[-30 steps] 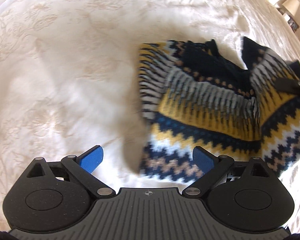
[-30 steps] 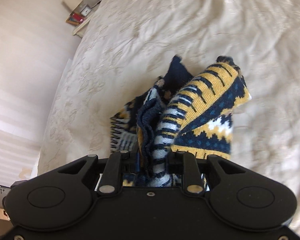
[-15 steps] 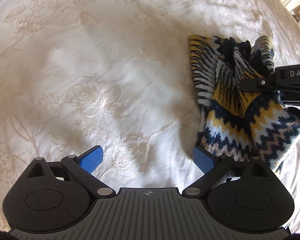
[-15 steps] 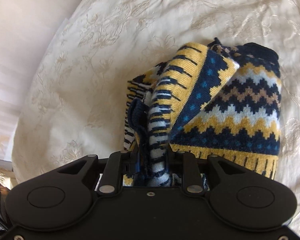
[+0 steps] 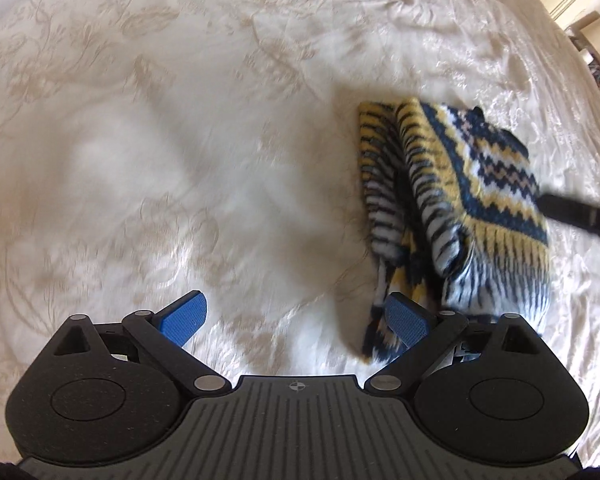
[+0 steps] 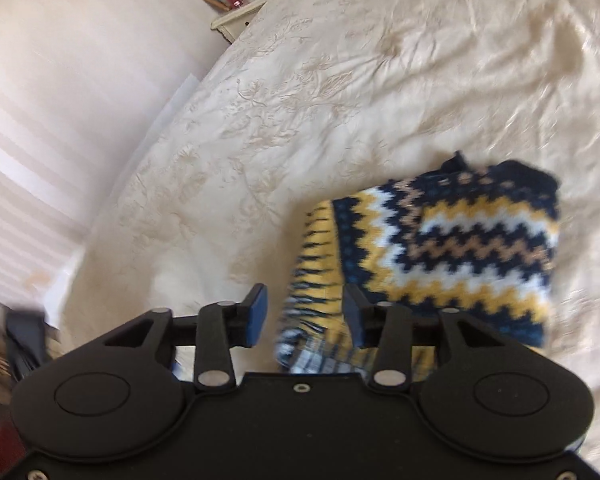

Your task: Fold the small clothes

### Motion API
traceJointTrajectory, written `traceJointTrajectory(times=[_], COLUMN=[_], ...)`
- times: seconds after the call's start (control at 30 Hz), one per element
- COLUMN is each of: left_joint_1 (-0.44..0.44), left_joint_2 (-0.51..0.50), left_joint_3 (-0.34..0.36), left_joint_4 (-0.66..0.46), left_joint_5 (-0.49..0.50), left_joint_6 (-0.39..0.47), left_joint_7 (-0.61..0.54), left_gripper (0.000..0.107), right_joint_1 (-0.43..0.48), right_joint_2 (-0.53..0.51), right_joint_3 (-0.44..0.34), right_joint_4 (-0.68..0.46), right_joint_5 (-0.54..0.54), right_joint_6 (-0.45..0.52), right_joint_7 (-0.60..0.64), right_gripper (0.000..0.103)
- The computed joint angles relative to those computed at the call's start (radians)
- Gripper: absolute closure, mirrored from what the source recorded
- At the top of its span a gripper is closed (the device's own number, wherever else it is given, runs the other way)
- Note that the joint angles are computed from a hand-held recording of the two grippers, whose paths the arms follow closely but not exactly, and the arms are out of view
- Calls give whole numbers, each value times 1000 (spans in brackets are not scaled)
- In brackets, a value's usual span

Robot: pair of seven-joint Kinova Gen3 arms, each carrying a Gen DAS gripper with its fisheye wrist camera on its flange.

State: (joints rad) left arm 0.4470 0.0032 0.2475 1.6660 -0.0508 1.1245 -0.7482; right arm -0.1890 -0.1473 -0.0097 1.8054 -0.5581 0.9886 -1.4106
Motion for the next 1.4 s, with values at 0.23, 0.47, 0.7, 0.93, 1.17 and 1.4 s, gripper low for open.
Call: traceJointTrajectory(times=[0.23,0.47,0.7,0.93,1.17,1.4], left_joint_1=[-37,-77,-46,-2,31,-8], left_joint_2=[67,198,313,264,172,212], left_joint_3=[-43,-45,-56,-86,-76,-74], left_joint_4=[-59,-153,-241,-183,-125,-80], left_joint_5=[117,275,262,201,44,88], left_joint_6=[-117,-164,-125,-217,-230,-227], left_joint_7=[-136,-277,-268,-177,-124,-130], left_gripper=[12,17,42,99,99,86], right_joint_1=[-19,-177,-235,-284,-338,-329], right_joint_2=[-119,-176,-158,-142,-186,-68], right_joint_3=[-167,-256,-384,-346,-211,-218], right_joint_4=[75,161,190,191,175,157], right_joint_5=[275,440,626,657,498,447], right_joint_6=[-17,-95,-140,-127,-153,-99], right_joint_7=[27,-32,-144,-174,13,126], right_gripper=[43,37,35,90,88,62])
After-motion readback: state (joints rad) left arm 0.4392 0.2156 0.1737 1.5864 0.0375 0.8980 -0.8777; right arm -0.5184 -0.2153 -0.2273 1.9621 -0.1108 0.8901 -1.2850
